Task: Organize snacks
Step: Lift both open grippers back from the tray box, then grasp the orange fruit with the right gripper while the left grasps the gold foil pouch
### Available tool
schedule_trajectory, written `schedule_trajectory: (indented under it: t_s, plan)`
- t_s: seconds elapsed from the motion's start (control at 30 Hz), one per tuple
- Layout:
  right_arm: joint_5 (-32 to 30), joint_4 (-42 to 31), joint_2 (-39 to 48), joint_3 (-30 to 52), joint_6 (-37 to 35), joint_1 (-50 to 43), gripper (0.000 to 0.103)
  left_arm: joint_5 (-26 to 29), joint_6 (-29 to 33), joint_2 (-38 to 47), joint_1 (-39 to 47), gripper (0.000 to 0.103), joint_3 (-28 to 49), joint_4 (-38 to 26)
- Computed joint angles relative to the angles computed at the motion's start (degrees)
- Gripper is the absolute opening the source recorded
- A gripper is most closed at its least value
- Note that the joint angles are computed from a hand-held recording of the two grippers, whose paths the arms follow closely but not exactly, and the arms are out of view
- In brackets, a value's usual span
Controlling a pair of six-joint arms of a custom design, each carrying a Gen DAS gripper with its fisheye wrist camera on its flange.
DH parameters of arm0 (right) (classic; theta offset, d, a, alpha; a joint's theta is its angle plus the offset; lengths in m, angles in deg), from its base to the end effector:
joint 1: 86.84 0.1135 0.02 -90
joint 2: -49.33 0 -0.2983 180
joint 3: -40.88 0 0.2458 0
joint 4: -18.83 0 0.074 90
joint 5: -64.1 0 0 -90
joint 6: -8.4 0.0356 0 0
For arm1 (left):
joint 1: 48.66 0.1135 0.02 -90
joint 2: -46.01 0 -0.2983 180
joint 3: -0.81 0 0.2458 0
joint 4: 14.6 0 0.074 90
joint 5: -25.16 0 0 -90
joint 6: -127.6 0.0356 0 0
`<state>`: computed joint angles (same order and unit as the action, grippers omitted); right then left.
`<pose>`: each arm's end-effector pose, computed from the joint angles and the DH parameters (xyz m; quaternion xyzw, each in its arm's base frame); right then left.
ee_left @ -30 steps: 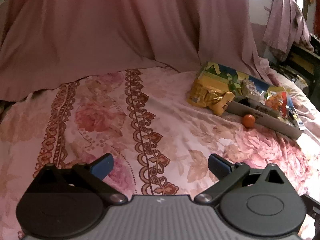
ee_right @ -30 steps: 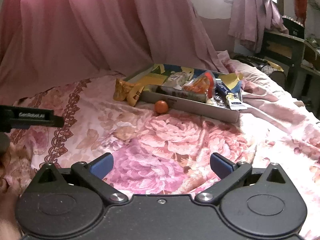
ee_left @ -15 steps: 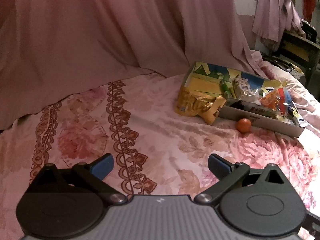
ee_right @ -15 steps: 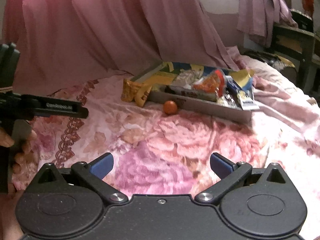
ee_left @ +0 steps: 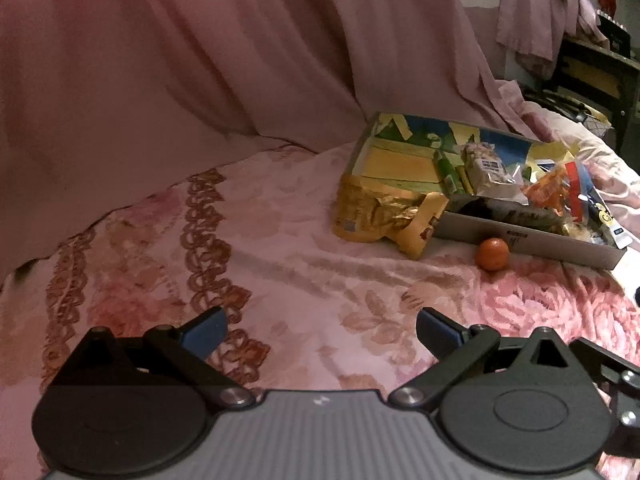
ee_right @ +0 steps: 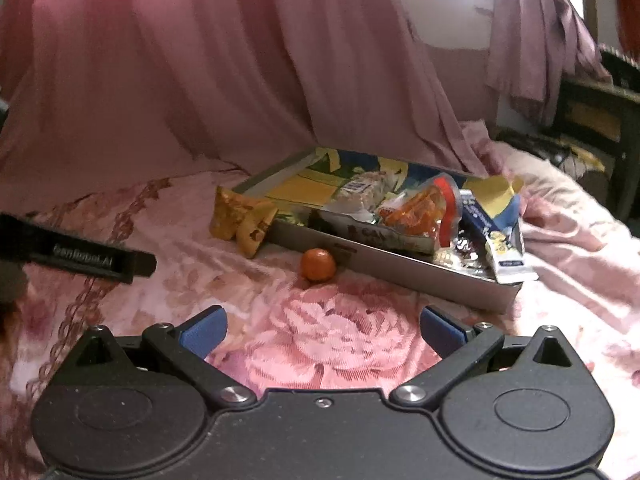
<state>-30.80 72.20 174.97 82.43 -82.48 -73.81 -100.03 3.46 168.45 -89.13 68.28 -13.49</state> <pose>0.3045 0.0736 0.0555 -0.1261 0.8594 0.0892 0.4874 0.3038 -0.2323 0.0807 -0.0436 0.9100 0.0494 0.4093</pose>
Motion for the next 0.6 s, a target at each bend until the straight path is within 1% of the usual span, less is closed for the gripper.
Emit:
schedule_trajectory:
  t_s: [0.1,0.27,0.47,0.6]
  plan:
    - [-0.9,-1.3,2.0,3.1,1.6,-0.6,0.102,1.8,0.6,1.3,1.2,0.102,1.4,1.1]
    - [-1.5,-3.5,5.4,8.0,2.4,-0.9,0.102,3.4,0.6,4.2,2.5,0.102,5.3,1.2]
    - [-3.0,-5.1,8.9,13.6,2.8,-1.5,0.102,5.5,5.6,8.1,3.7,0.102,11.5,1.4]
    - [-4.1,-7.4,10.7,17.5,3.3,-2.1,0.098,6.4,8.2,10.9,4.7,0.102,15.9,1.2]
